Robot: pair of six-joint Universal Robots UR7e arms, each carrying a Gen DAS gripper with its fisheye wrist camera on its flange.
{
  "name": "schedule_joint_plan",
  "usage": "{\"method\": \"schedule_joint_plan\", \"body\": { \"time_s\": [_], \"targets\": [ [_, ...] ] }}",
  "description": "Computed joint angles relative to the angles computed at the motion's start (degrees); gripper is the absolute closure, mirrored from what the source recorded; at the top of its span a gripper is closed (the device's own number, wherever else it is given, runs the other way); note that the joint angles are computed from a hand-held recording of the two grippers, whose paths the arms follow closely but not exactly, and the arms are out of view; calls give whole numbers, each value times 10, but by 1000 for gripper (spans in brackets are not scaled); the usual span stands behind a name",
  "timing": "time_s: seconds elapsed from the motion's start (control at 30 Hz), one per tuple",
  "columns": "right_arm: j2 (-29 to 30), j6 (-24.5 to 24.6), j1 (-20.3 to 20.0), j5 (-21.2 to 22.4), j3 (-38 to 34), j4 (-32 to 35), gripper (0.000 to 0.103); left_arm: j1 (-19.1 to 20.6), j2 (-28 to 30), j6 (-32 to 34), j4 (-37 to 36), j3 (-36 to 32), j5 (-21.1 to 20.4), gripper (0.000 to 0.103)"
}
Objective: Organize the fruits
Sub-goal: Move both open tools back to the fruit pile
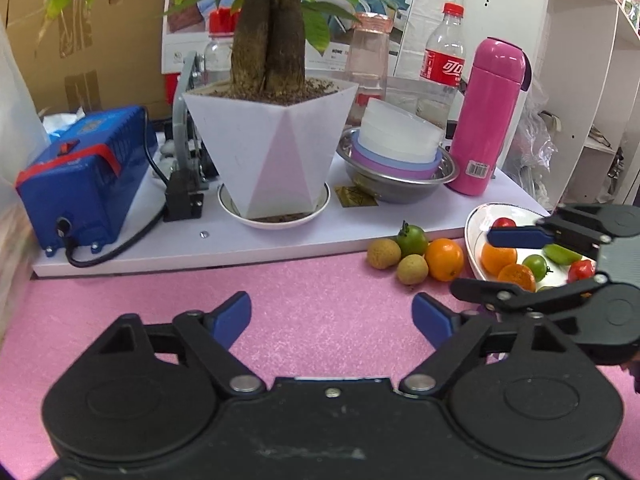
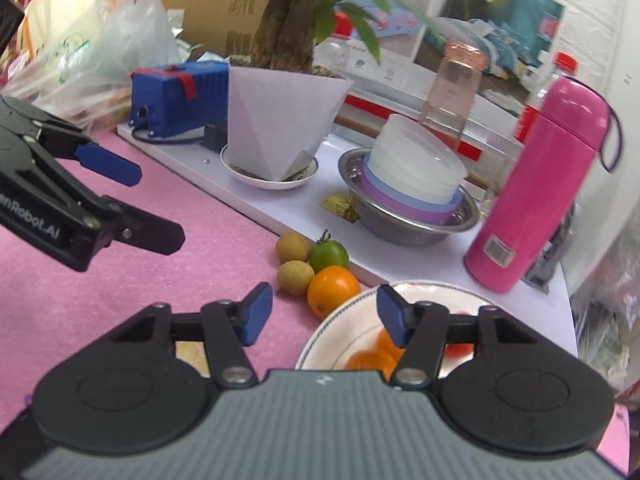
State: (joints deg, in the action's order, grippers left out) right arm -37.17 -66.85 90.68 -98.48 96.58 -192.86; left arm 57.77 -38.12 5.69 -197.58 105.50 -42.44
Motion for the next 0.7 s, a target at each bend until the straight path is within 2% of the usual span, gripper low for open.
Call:
{"method": "schedule_joint_plan", "body": {
  "time_s": [0.17, 0.33, 0.43, 0.47, 0.53, 0.6, 0.7],
  "targets": [
    [28, -37, 5, -20, -35, 9, 50, 7, 0, 0, 7, -5, -10, 23],
    [55, -98, 7, -30, -49, -33, 50, 13, 3, -3, 17, -14, -19, 23],
    [68, -140, 8, -37, -56, -53, 59, 17, 5, -9, 28, -20, -27, 29],
    [70, -152, 8, -37, -56, -55, 66, 19, 5, -11, 33, -21, -29, 30],
    [74, -169, 7, -36, -54, -65, 68, 19, 7, -11, 35, -23, -28, 30],
    [70, -162, 7, -33, -49, -62, 69, 18, 7, -11, 35, -22, -27, 32],
    [49, -114, 5, -18, -32, -33, 69, 17, 5, -13, 33, -18, -23, 34]
  ]
}}
